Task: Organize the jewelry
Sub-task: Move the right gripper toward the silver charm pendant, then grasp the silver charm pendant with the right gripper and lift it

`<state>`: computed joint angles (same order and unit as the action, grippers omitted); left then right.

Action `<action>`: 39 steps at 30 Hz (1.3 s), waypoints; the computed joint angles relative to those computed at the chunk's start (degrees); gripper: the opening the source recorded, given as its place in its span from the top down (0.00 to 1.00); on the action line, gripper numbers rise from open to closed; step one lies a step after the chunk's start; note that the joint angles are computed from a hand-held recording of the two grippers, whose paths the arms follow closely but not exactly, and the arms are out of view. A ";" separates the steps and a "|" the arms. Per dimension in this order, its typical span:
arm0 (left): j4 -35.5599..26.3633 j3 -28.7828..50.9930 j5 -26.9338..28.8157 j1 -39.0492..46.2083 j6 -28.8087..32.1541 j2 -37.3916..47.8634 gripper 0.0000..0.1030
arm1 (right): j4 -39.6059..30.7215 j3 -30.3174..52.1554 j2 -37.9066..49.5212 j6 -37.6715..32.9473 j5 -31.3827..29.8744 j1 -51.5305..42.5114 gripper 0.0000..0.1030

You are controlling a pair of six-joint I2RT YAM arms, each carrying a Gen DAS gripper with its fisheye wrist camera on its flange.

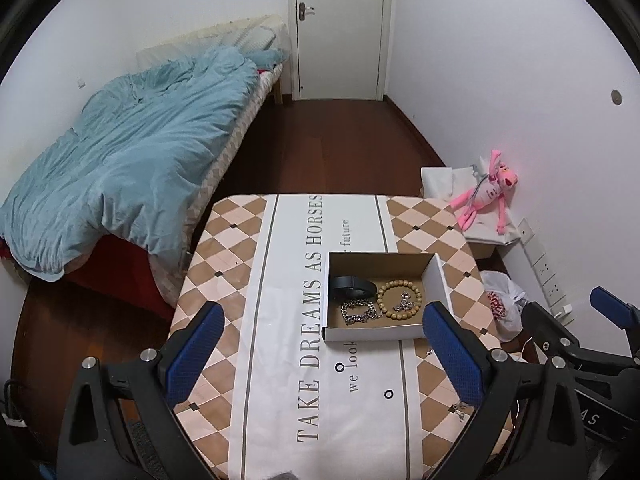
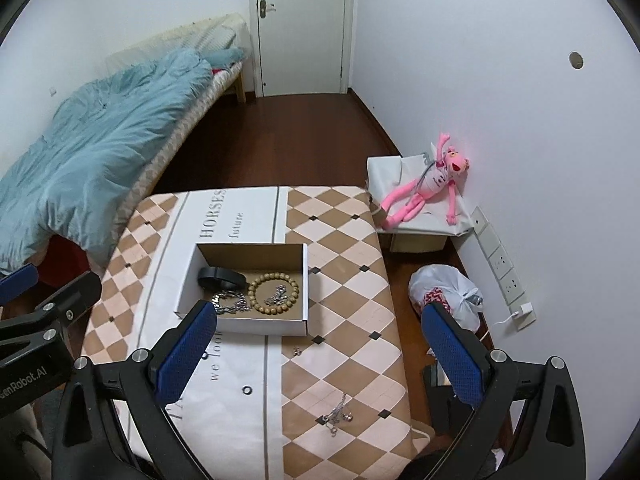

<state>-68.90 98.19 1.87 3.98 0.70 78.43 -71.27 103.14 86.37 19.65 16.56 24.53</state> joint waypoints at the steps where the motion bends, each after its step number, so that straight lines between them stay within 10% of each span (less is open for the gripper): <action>1: -0.23 0.26 -0.15 0.01 -0.05 -0.54 0.01 | -0.25 0.18 -0.51 0.29 -0.05 0.27 0.00; 11: 3.40 -7.58 -4.17 -0.12 -2.12 -4.79 0.01 | 1.46 -6.45 -5.83 2.82 -4.58 -1.66 0.00; 20: 14.75 -29.30 -6.82 -0.98 -2.31 -9.72 0.01 | 10.52 -32.19 -12.46 2.94 -10.22 -10.13 0.02; 28: 19.10 -41.13 -10.75 -4.70 -3.79 -8.60 0.01 | 22.09 -50.47 -12.48 0.57 -17.07 -17.27 0.42; 34: 21.07 -45.30 -11.19 -6.20 -4.74 -7.84 0.01 | 26.95 -54.94 -11.20 -0.20 -16.59 -15.37 0.57; 39: 21.70 -46.71 -10.36 -5.93 -5.02 -7.12 0.01 | 29.66 -55.46 -10.99 -0.12 -14.12 -12.49 0.88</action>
<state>-47.20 51.48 -8.49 -1.95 -4.32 71.31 -41.61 47.69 75.38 19.53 2.44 12.04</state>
